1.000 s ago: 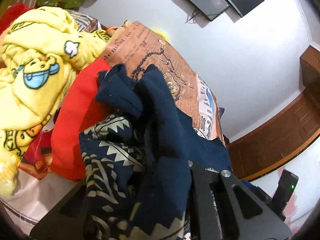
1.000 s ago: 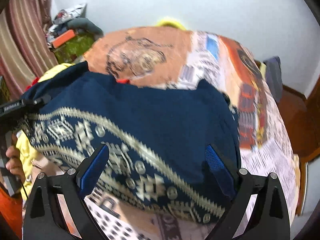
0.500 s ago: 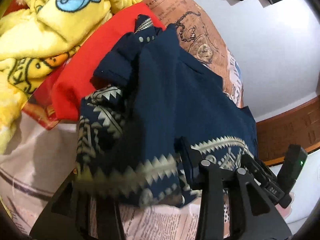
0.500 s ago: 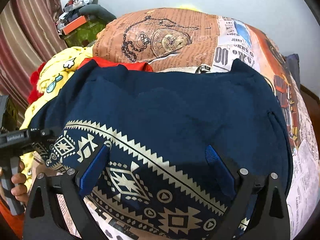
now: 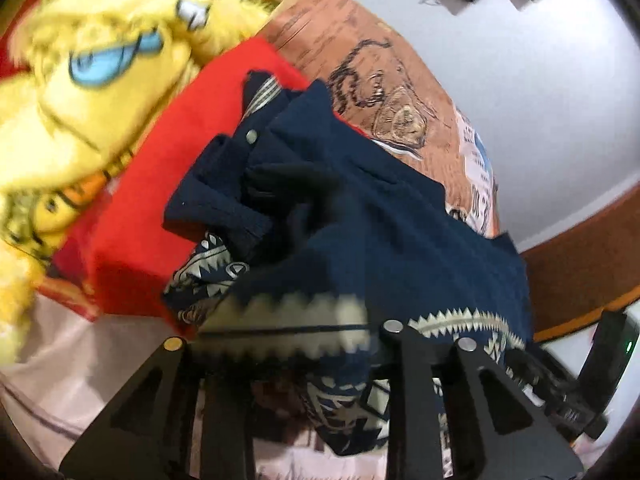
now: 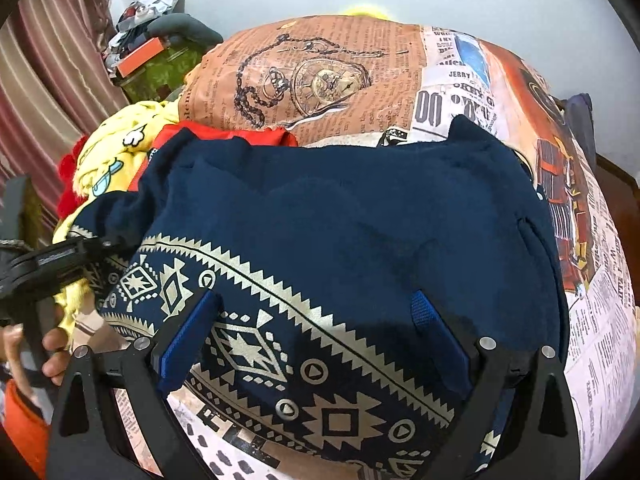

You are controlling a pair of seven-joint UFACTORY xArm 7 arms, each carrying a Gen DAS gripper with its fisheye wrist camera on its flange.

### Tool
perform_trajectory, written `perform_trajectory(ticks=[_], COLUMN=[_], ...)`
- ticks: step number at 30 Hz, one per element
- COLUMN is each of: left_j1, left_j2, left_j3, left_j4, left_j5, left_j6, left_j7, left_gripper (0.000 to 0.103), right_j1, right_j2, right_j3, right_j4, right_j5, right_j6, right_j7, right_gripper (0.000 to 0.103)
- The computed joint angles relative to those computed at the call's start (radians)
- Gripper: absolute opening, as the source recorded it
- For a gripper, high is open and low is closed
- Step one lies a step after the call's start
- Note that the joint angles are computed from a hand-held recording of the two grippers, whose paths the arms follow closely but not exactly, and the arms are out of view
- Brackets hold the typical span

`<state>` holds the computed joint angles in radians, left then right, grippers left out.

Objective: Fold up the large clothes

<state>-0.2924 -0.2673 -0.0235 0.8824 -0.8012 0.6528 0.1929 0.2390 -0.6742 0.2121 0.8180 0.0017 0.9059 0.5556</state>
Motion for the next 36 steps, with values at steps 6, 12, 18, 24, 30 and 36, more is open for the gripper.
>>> perform_trajectory(ticks=[6,12,18,24,30,36], left_j1=[0.012,-0.038,-0.109,-0.226,-0.352,-0.356], left_j2=[0.01,-0.072,-0.02,0.036,0.112,0.12], left_j3=[-0.002,-0.052,-0.146,-0.235,-0.236,-0.254], left_j4=[0.006,0.076,0.238,0.331,0.369,0.275], left_j5=[-0.076,0.099,0.316,0.478,0.354,0.315], left_j6=[-0.02,-0.11,-0.136,-0.171,0.001,0.114], left_j7=[0.003,-0.002,-0.043,-0.023,0.148,0.175], left_gripper=[0.007,0.005,0.005,0.005,0.005,0.005], right_j1=[-0.008,-0.013,0.012,-0.061,-0.167,-0.274], right_j2=[0.01,0.021,-0.018,-0.265,-0.553,-0.702], right_j3=[0.006,0.023,-0.017,-0.033,-0.086,-0.169], right_j4=[0.014,-0.004,-0.021,-0.095,-0.171,-0.189], right_j5=[-0.014,-0.044,-0.01,-0.027,-0.07,-0.079], right_j6=[0.004,-0.01,0.003,0.111,0.359,0.509], right_j7=[0.005,0.016,0.004,0.037,0.042,0.025], right_gripper=[0.097,0.097,0.096,0.097,0.097,0.097])
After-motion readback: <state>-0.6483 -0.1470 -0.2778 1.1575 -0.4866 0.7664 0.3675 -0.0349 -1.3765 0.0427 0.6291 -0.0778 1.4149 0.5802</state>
